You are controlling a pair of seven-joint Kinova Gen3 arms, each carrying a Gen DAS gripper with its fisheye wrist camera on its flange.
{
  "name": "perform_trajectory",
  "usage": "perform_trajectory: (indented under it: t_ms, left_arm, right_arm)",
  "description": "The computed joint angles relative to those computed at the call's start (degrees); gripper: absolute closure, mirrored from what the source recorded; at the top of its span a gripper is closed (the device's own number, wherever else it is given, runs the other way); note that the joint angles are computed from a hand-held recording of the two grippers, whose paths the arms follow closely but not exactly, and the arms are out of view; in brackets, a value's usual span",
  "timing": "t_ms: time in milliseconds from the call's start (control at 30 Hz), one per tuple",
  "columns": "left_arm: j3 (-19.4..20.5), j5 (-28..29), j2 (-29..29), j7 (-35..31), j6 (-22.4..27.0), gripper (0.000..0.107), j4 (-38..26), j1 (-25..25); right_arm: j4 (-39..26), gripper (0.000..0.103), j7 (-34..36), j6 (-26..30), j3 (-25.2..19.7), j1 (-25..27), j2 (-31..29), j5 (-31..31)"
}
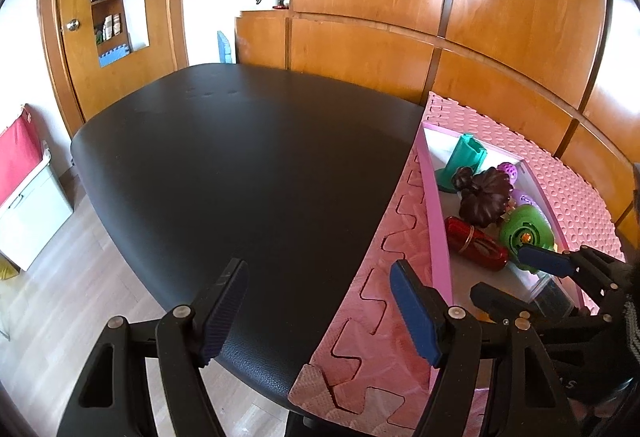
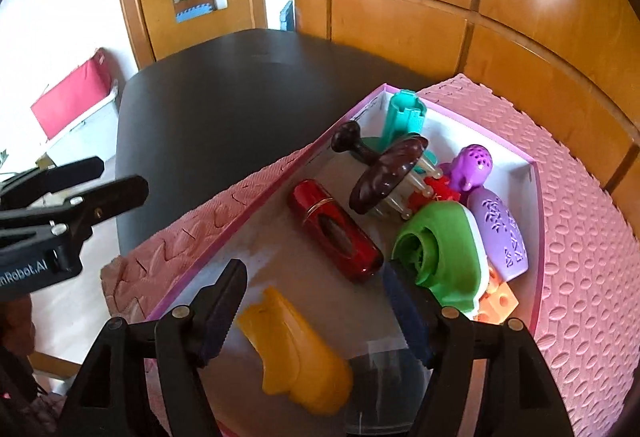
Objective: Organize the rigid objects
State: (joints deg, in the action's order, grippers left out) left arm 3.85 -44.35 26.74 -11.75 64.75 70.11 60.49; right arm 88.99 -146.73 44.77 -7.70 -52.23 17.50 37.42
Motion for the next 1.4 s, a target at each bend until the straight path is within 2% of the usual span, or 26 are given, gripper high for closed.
perform_trajectory:
  t_ms: [200,400,533,667,700,767,833,933,1100,1400]
  left_arm:
    - [-0.1,-0.9,0.3,-0.3,0.7,0.032,-0.9,1.0]
    - [-0.2,-1.9,0.9,-0.7,1.5,0.03,-2.2,2.3]
    - [-0.5,-2.9,1.5,-0.9,2.5,0.025,-3.3,3.7]
    - [-0.8,-3.7,2.1,-0.8,3.2,0.019,-4.3,5.0]
    - [-0.9,-4.1,2.2,-0.6,3.3,0.017,-4.5,5.5]
    - [-1.1,-4.9,2.6,-0.3,3.5,0.009,-5.0,6.4]
    - [-1.1,-5.2,2.9,0.1,3.4,0.007,-5.4,7.1]
    - [-1.0,-5.1,3.7,-0.4,3.4,0.005,-6.5,7.9]
    - [-1.2,-3.3,4.8,-1.9,3.9,0.005,-8.6,8.5]
    - [-2.7,-3.7,5.4,-1.1,5.9,0.005,-9.9,10.1]
  right_arm:
    - [3.1,0.031,-8.6,-0.5,0.5,-1.8,-2.6,4.6]
    - [6.3,0.031,-19.6,0.4,-0.8,-2.4,-5.3,11.3]
    - [7.9,0.031,-27.8,4.3,-2.5,-3.2,-6.5,16.4]
    - [8.2,0.031,-35.9,12.2,-6.7,-2.5,-6.9,20.4]
    - [8.3,0.031,-37.8,14.5,-6.7,-3.4,-6.9,21.0]
    - [7.8,0.031,-40.2,19.2,-3.5,-7.7,-6.6,20.8]
    - [7.0,0.03,-41.4,23.5,-2.5,-9.5,-6.1,19.8]
    - [7.3,0.03,-44.3,26.9,-7.0,-6.5,-5.7,20.0]
    - [8.0,0.03,-44.9,27.3,-7.6,-6.2,-5.7,19.4]
    - [7.9,0.03,-45.4,28.1,-8.0,-7.1,-5.6,20.9]
